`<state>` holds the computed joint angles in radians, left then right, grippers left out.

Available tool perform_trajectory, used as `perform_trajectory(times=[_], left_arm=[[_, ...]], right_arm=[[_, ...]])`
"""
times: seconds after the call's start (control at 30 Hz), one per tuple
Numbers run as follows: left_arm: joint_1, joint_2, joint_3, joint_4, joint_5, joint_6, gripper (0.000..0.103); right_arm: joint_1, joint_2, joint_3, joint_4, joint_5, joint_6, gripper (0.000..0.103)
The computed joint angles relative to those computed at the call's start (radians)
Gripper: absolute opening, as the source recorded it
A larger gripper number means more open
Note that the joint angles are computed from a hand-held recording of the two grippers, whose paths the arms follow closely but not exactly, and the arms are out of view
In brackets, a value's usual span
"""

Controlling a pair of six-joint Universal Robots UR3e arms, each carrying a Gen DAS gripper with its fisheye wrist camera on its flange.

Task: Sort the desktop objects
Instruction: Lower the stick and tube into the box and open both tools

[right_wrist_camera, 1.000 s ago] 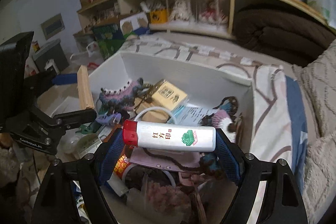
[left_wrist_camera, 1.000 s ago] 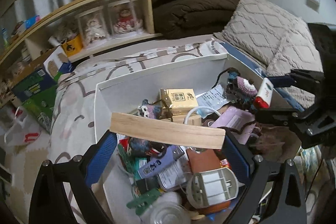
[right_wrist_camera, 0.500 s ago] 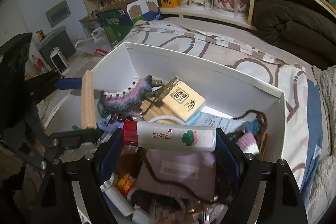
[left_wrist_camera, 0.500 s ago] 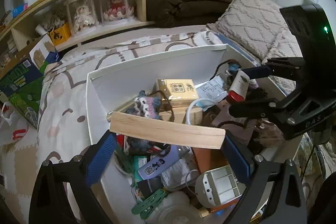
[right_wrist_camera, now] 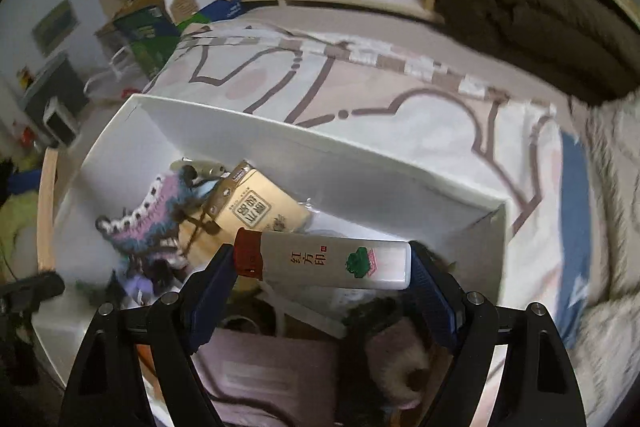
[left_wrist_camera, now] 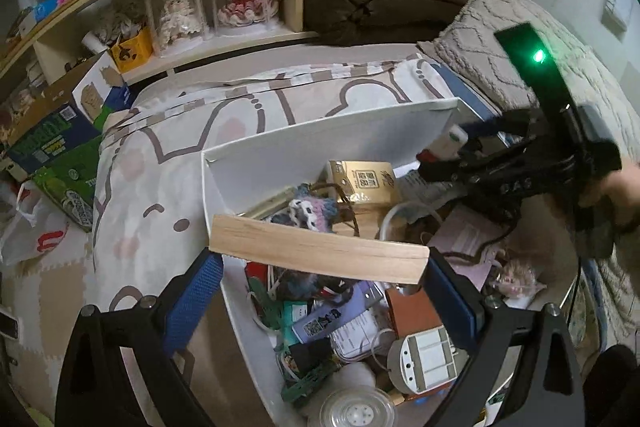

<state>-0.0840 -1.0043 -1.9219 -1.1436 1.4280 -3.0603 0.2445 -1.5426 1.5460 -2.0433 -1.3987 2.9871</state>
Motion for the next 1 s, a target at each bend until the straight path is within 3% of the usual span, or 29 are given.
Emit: perform_trajectory(times=[0.27, 0.5, 0.53, 0.6, 0.8, 1.0], left_arm=[[0.092, 0.007, 0.080, -0.132, -0.077, -0.003, 0.098], [0.094, -0.030, 0.082, -0.105, -0.134, -0.068, 0.098], [0.092, -0.044, 0.087, -0.101, -0.135, -0.081, 0.098], [0.090, -0.068, 0.101, -0.098, -0.136, -0.106, 0.098], [0.087, -0.159, 0.139, -0.067, -0.126, -0.209, 0.098], [0.040, -0.270, 0.183, 0.003, -0.102, -0.409, 0.098]], right_arm=[[0.017, 0.067, -0.034, 0.004, -0.077, 0.062, 0.084], [0.022, 0.072, -0.018, -0.045, -0.118, 0.105, 0.084], [0.028, 0.078, -0.024, -0.044, -0.126, 0.101, 0.085], [0.030, 0.083, -0.033, -0.030, -0.118, 0.093, 0.097], [0.014, 0.058, -0.029, -0.022, -0.084, 0.063, 0.100], [0.011, -0.072, 0.046, -0.025, -0.077, 0.010, 0.100]])
